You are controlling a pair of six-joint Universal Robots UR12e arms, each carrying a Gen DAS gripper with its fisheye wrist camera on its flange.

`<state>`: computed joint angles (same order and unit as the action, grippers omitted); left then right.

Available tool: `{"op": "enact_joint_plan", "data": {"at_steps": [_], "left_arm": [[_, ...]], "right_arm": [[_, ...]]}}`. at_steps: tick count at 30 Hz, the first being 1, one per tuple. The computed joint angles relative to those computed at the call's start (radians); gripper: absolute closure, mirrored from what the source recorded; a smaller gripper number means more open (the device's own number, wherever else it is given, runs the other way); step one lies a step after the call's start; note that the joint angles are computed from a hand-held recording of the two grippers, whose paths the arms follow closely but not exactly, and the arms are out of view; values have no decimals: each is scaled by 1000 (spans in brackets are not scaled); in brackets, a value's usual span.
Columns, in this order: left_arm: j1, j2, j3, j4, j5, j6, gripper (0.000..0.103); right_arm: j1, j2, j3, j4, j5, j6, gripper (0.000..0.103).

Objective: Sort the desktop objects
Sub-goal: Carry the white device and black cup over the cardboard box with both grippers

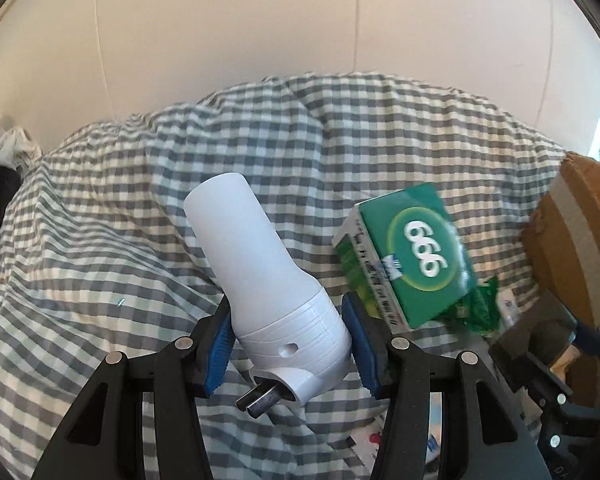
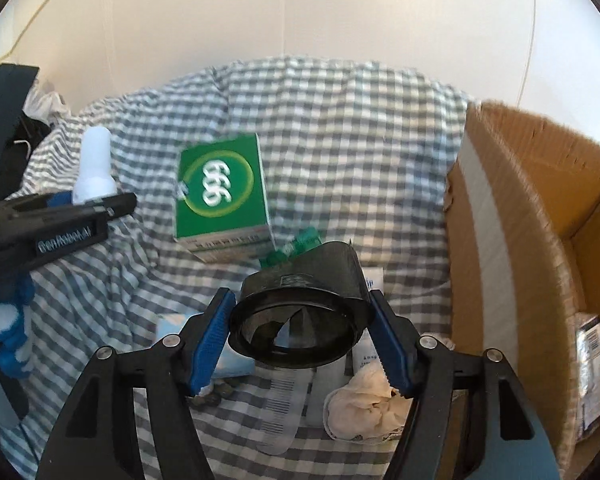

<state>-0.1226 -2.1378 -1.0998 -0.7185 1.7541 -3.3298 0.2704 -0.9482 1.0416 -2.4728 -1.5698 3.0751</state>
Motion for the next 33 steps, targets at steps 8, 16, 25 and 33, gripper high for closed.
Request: {"op": "enact_joint_plan", "data": {"at_steps": [8,16,25,33], "left_arm": [[-8,18,-5,60,-15,-19,50],[-20,64,-43,101,-15,-84,50],[-50,111,-61,145,7,-103,50],[-90,109,-14,158,0,-68,50]], "right_arm": [[2,-44,38,-99,28,-1,36],[-10,-94,78,-205,57,1,36],[-39,-163,149,-300,79,18,36],[-67,-224,215,-397,68,23,36]]}}
